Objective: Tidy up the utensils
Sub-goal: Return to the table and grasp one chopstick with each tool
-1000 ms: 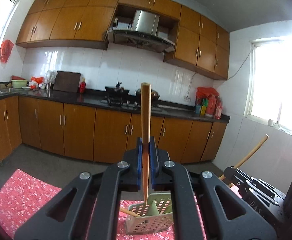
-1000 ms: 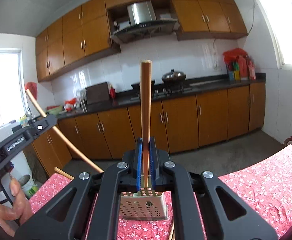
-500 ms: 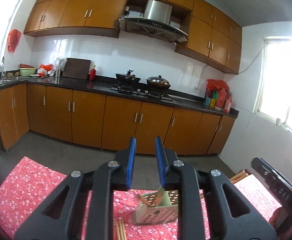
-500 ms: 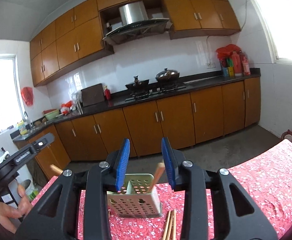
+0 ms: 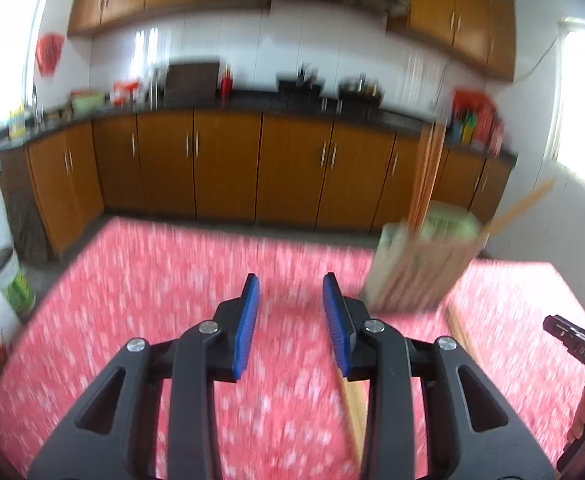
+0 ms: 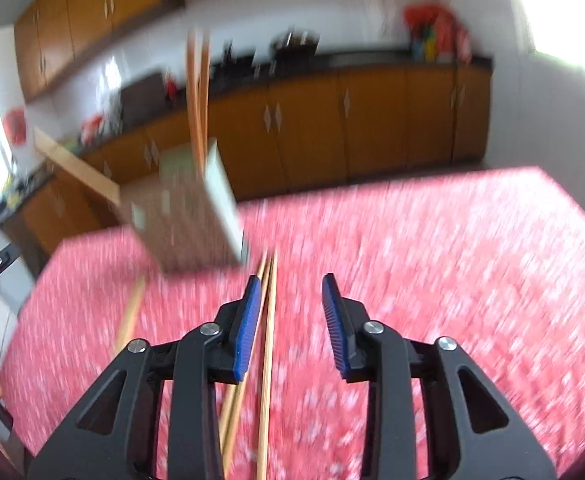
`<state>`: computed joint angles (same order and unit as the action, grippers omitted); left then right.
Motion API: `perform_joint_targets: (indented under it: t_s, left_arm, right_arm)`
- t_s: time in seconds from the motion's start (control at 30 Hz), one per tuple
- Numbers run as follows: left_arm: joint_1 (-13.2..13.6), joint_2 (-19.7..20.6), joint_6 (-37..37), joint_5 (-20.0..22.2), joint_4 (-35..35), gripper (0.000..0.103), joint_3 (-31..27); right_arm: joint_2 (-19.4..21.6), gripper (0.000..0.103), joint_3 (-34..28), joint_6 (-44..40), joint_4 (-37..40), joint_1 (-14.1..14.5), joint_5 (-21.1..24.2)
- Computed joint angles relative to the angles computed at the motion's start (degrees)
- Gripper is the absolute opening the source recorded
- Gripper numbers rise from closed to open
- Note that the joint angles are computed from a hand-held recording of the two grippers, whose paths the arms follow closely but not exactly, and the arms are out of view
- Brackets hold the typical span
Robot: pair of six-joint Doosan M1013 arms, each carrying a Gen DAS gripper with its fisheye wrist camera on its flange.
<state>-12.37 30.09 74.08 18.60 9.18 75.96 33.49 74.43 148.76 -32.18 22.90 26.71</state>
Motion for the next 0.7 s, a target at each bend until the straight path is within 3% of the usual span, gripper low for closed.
perform_joint_targets:
  t_s: [0.1, 0.2, 0.3, 0.4, 0.57, 0.7]
  left_arm:
    - [0.27, 0.84, 6.68, 3.38, -7.21, 0.033, 0.74]
    - [0.48, 1.38, 13.1, 5.31, -14.3, 0.033, 1.66]
    - [0.48, 1.79, 17.5, 6.83, -19.13, 0.033, 2.0]
    - [0.35, 2.29, 21.32, 8.61, -22.67, 0.033, 2.03]
    - [-0.27, 3.01, 24.71, 11.18, -24.75, 0.026, 1.26]
    - [-0.88, 3.72, 25.04, 13.15, -23.03, 0.019, 0.65]
  right_arm:
    - [1.94, 0.023, -1.25, -11.51, 11.62, 0.13, 1.48]
    - [3.75, 0.023, -3.13, -16.42, 15.86, 0.57, 3.98]
    - [5.38, 0.023, -4.9, -17.24, 15.69, 1.03, 6.79]
    - [5.76, 0.009, -4.88, -16.4, 14.54, 0.9, 7.78]
    - [5.48, 0.008, -4.21, -7.6, 8.78, 0.32, 9.86]
    - [5.26, 0.008, -3.64, -7.12, 8.39, 0.12, 9.44]
